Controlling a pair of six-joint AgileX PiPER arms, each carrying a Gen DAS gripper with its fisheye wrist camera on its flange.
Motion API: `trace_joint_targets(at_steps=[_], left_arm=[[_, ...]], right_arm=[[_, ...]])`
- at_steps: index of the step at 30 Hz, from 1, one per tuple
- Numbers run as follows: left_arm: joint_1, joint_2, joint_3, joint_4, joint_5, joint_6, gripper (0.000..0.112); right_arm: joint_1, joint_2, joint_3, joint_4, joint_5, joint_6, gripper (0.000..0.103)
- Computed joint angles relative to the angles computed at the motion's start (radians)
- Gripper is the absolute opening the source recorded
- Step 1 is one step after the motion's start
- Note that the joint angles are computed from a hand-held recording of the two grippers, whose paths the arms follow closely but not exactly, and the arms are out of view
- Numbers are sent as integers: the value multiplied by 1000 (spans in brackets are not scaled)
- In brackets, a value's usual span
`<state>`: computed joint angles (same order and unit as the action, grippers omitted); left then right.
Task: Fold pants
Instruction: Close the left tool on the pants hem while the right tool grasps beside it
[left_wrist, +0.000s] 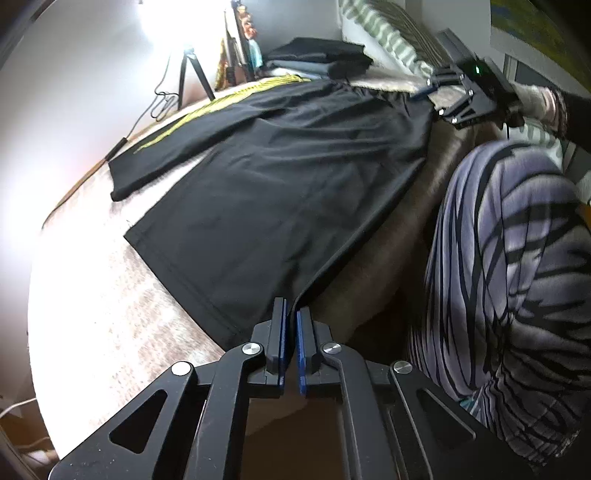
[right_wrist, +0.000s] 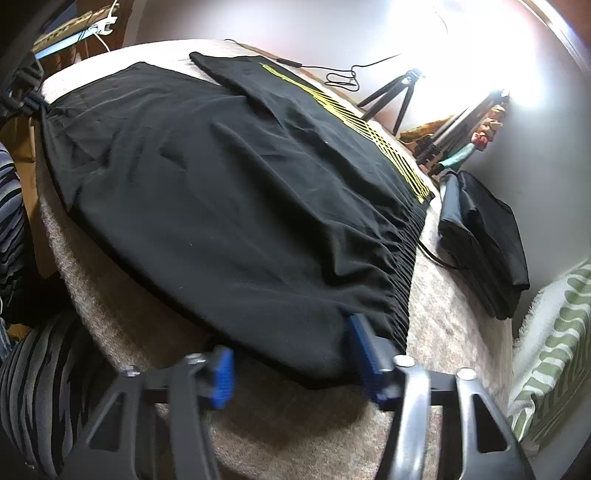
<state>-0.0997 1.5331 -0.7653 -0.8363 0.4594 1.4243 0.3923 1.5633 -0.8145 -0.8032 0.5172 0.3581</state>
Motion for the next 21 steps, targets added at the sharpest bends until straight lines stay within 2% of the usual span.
trace_joint_targets(at_steps=[3,5,13,16,21], left_arm=[[14,1,-19,-38,2,27,1],[25,1,-37,-81,2,62,1],[80,75,-191,-200,51,103,0],[84,110,-259,-207,54,89,0],[122,177,-396,-187,108,47,0]], right_arm=[[-5,13,-27,34,10,-39,17],[-10,10,-47,47,10,-55,11],[-14,39,-215,89,76,-147,2],[-21,77,-313,117,108,-189,1],[-29,147,-469,142,154,-252,0]])
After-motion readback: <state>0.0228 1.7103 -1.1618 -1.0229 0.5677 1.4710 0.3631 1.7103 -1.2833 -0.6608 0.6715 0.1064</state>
